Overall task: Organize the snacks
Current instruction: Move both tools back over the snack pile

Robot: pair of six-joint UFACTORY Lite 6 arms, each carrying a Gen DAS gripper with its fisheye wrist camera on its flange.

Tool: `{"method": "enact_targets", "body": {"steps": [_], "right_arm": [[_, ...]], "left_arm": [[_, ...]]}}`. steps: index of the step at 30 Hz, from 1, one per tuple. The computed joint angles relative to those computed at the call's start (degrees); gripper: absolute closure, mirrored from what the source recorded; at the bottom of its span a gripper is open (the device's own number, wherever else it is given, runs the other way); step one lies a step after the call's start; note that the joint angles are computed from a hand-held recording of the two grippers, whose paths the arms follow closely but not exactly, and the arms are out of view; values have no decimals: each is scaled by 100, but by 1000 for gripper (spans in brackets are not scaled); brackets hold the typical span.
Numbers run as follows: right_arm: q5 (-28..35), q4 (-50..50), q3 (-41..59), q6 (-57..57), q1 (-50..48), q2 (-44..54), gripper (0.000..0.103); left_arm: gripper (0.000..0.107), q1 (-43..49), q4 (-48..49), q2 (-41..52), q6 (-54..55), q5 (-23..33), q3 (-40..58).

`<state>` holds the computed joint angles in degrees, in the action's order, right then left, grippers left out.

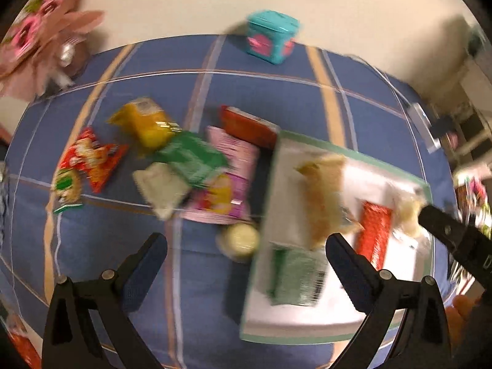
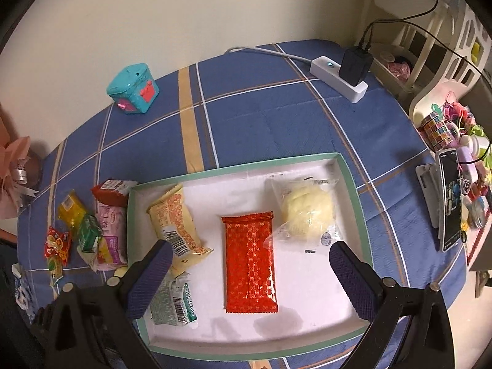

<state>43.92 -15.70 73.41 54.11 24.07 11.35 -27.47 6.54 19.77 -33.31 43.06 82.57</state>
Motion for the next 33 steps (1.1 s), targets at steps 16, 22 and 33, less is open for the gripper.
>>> {"method": "enact_targets", "body": {"steps": [16, 22, 33], "right_arm": [[174, 266, 1714, -132, 1148, 1464, 0], [368, 324, 2765, -309, 1580, 2268, 0], [1014, -124, 5542, -761, 1995, 4175, 0]], "left_arm": [[4, 2389, 551, -1146, 296, -80, -1229], [4, 2873, 177, -1102, 917, -155, -1290], [4, 3814, -594, -530, 1976, -432, -956]]}}
